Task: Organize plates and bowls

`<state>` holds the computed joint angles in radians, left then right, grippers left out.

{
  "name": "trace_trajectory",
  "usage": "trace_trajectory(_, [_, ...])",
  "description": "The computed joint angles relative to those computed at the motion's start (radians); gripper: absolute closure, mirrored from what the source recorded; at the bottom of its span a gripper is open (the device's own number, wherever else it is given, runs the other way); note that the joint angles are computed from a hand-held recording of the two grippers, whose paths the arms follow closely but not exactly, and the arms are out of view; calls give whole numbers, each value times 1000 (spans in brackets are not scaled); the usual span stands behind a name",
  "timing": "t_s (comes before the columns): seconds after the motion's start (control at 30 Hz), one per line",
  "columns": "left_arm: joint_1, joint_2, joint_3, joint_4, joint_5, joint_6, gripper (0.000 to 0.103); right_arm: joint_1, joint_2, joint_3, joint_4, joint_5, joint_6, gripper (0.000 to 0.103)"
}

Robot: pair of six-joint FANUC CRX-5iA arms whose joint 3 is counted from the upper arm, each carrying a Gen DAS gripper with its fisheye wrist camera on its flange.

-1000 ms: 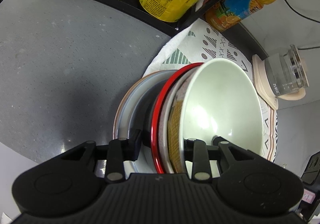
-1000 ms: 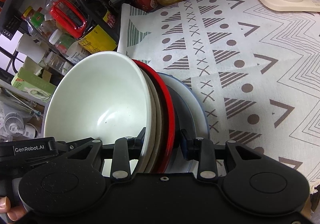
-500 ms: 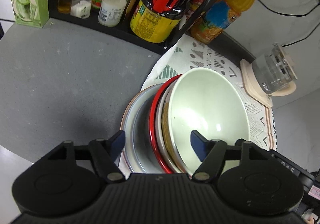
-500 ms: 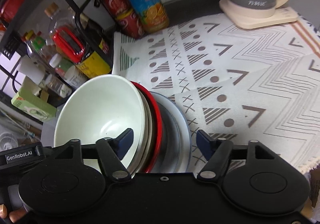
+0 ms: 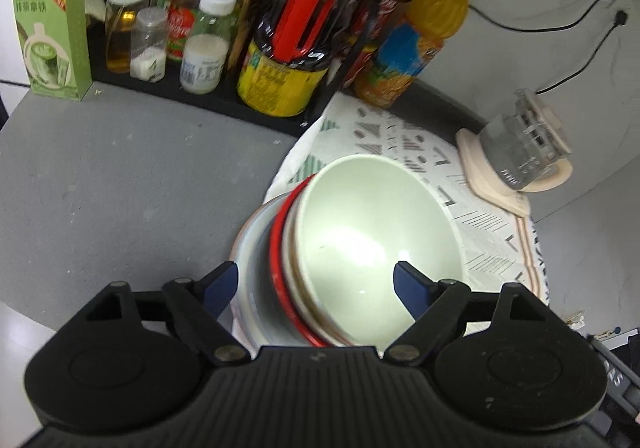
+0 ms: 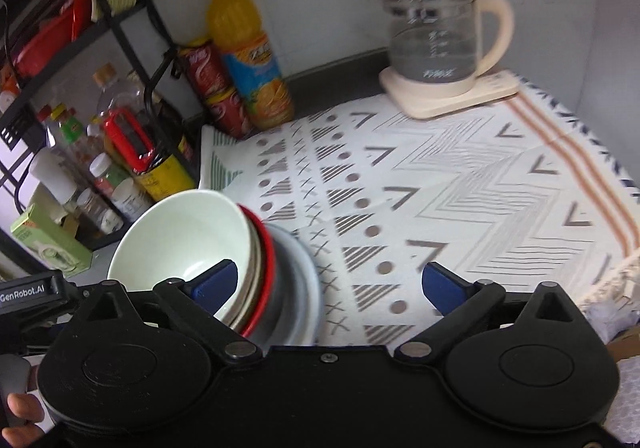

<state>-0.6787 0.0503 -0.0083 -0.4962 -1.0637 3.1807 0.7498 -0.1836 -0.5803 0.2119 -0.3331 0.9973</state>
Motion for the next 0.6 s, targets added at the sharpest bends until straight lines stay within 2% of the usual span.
trace_trajectory(0.2, [-98, 21, 81, -74, -88, 13, 16, -36, -149, -185, 287, 94, -264, 0])
trace_trajectory(0.37, [-179, 26, 129, -107, -154, -9, 15, -50, -292, -254, 260, 26, -263, 0])
trace_trajectory(0.5, [-254, 30, 164, -143, -217, 8, 15, -41, -419, -323, 289, -21, -292, 0])
trace_trajectory(0.6, [-310, 35, 187, -170, -273, 23, 15, -19, -506, -385, 386, -61, -383, 0])
